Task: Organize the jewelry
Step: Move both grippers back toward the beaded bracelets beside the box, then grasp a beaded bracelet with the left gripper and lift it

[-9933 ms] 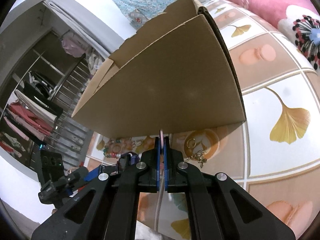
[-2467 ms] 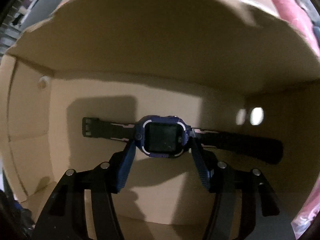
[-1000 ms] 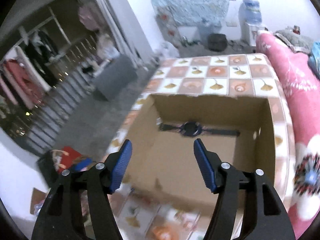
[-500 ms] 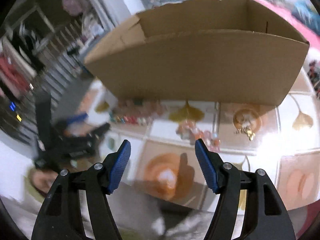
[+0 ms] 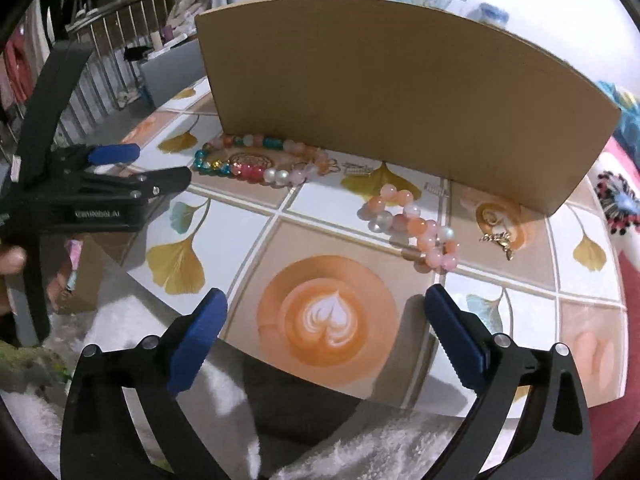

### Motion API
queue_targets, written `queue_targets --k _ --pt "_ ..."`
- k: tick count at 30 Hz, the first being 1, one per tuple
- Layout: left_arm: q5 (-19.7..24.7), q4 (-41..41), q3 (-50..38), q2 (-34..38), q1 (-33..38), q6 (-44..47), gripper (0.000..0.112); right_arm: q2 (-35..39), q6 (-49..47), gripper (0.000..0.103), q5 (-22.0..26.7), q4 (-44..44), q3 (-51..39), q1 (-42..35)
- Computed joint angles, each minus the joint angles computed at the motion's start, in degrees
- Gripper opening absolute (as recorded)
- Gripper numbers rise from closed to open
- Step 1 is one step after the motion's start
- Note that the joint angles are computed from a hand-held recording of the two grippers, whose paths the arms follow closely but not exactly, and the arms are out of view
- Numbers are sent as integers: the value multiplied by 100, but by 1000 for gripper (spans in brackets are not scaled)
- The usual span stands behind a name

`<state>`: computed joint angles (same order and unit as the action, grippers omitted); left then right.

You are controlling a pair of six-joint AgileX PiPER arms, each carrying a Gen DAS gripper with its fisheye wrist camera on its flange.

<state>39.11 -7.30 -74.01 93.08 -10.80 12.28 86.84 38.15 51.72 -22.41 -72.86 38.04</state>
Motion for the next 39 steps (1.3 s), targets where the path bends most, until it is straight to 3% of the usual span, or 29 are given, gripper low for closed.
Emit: queue_targets --k 4,6,11,14,16,19,25,30,39 --pt "-88 51 51 -20 -25 -110 98 -50 49 95 -206 -30 153 -13" --pt "-218 137 159 -72 -61 -270 98 -98 71 95 -566 78 343 -92" --pt "-161 206 125 -69 -71 -314 98 -454 -701 95 -1199 1033 726 -614" --pt "3 125 -40 -17 -44 -220 98 -532 -1127 95 -1240 1554 742 -834" --pt "21 -530 -85 -93 104 308 98 -546 -1364 94 -1133 1781 654 -958" --pt "-15 -1066 -178 -171 147 801 96 -827 -1583 80 -1469 1981 851 -1073" --pt "172 -1212 -631 55 -26 1014 75 -947 -2843 61 -1912 3309 705 -1587" --pt "339 -1332 -875 344 -68 1227 57 -344 -3124 35 -1531 3682 91 -1745" --pt "569 -1279 -1147 747 -16 1317 35 663 -2627 13 -690 3424 -948 -1736"
